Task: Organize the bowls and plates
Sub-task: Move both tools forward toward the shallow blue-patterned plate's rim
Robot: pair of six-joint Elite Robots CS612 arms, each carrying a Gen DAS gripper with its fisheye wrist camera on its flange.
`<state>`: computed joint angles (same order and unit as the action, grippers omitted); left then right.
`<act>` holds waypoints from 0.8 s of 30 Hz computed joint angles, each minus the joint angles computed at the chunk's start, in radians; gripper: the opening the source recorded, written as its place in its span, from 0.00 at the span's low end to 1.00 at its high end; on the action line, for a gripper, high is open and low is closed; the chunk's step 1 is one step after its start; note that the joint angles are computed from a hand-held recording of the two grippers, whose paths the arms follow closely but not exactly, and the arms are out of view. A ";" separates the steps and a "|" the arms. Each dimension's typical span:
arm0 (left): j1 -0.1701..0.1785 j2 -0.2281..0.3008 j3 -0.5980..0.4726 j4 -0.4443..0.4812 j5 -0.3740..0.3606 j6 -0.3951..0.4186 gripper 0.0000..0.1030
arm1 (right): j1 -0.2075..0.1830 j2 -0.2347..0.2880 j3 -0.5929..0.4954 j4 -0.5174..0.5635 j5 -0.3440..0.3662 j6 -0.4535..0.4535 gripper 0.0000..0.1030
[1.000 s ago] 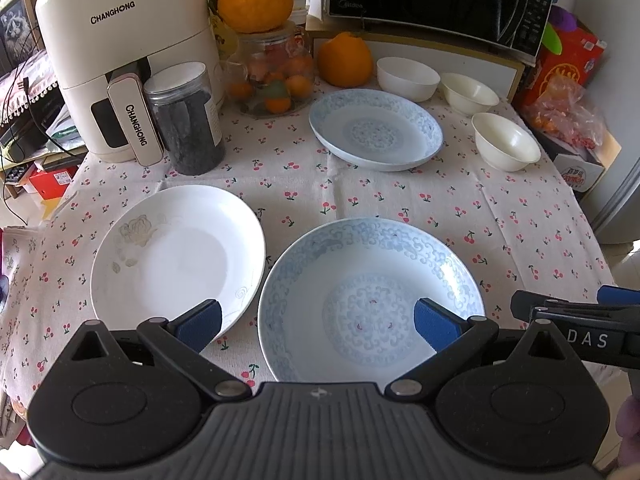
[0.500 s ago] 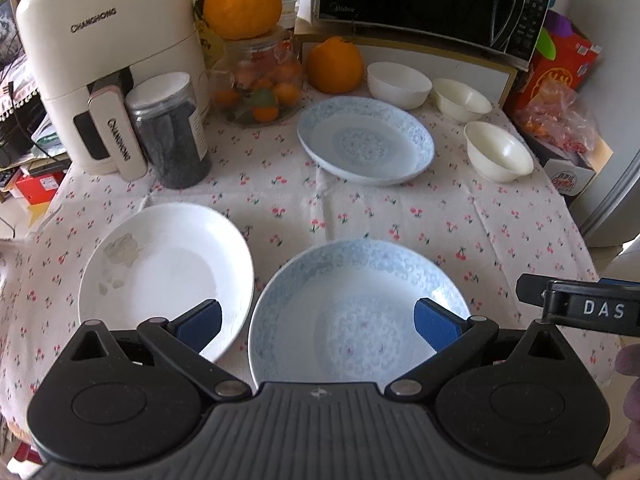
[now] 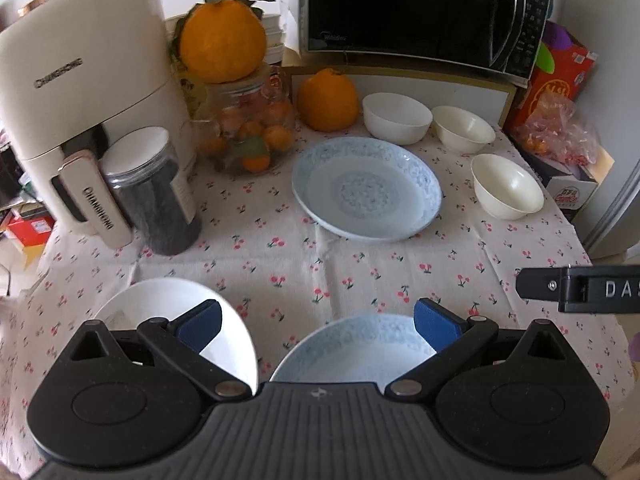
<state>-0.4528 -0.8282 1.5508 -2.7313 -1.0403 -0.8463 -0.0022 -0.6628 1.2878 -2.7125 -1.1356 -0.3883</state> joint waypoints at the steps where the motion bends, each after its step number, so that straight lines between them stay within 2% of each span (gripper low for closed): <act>1: 0.005 0.004 -0.004 -0.015 -0.015 0.024 0.99 | 0.002 0.004 -0.011 0.011 0.003 0.006 1.00; 5: 0.026 0.020 -0.026 -0.016 -0.056 0.061 1.00 | 0.007 0.024 -0.047 0.020 0.027 0.023 1.00; 9: 0.046 0.031 -0.043 0.003 -0.085 0.034 0.99 | 0.013 0.049 -0.080 0.017 0.058 0.031 1.00; 13: 0.058 0.041 -0.060 0.017 -0.078 0.015 0.99 | 0.023 0.078 -0.116 0.032 0.068 0.008 1.00; 18: 0.076 0.059 -0.072 -0.026 -0.092 0.018 0.99 | 0.027 0.116 -0.177 0.084 0.099 0.017 1.00; 24: 0.104 0.092 -0.090 -0.088 -0.148 -0.035 0.96 | 0.026 0.177 -0.278 0.183 0.152 0.103 1.00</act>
